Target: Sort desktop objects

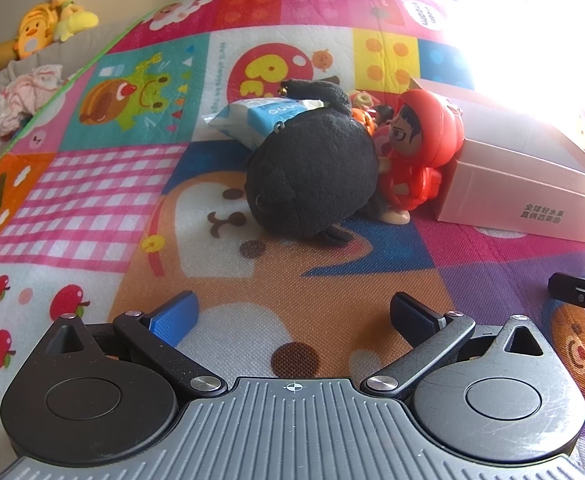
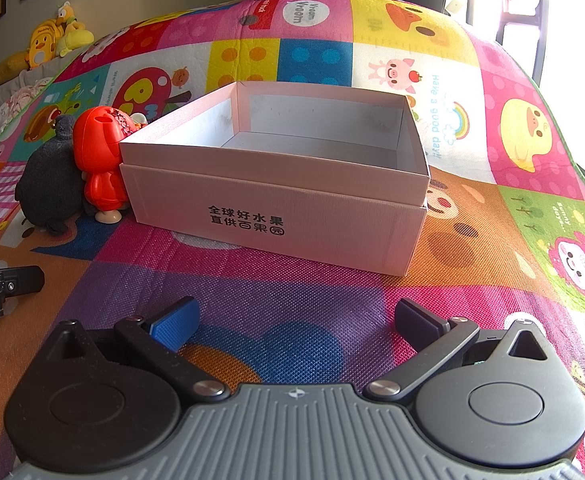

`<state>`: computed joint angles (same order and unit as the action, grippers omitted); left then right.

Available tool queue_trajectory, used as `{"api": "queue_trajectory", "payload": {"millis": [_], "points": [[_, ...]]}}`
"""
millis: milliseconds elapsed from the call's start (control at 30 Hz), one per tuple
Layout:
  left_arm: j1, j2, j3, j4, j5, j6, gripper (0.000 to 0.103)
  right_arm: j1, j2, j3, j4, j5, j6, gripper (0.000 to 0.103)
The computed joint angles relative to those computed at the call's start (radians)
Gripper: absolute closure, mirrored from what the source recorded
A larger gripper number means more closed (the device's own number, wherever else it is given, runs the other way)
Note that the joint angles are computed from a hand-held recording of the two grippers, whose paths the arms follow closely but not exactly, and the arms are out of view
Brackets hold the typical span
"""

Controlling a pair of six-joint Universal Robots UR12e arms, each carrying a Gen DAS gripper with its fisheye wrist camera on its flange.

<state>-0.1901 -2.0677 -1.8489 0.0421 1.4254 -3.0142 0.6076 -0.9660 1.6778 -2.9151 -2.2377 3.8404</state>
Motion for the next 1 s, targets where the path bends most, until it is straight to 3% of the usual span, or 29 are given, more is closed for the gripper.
{"api": "queue_trajectory", "payload": {"millis": [367,467,600,733,833,867,1000], "points": [[0.008,0.006,0.003,-0.034,-0.027,0.04,0.0,-0.002,-0.006,0.005,0.003,0.004,0.002,0.0],[0.015,0.008,-0.001,-0.03,-0.047,0.039,0.0,-0.006,-0.025,-0.013,0.112,0.044,0.045,0.0],[0.024,0.007,0.004,-0.031,-0.076,0.036,0.0,0.002,-0.026,-0.041,0.202,0.04,0.116,0.0],[0.019,-0.024,0.047,0.008,-0.046,0.082,0.0,-0.002,-0.035,-0.046,0.242,0.057,0.096,0.0],[0.013,-0.059,0.087,0.073,0.006,0.103,0.0,-0.001,-0.025,-0.056,0.166,0.081,-0.047,0.0],[0.015,-0.07,0.102,0.091,0.019,0.101,0.0,0.007,-0.015,-0.067,0.128,0.056,-0.092,0.0],[0.007,-0.112,0.156,0.15,0.24,-0.019,0.0,0.047,0.057,-0.136,-0.103,-0.085,-0.41,0.0]]}}
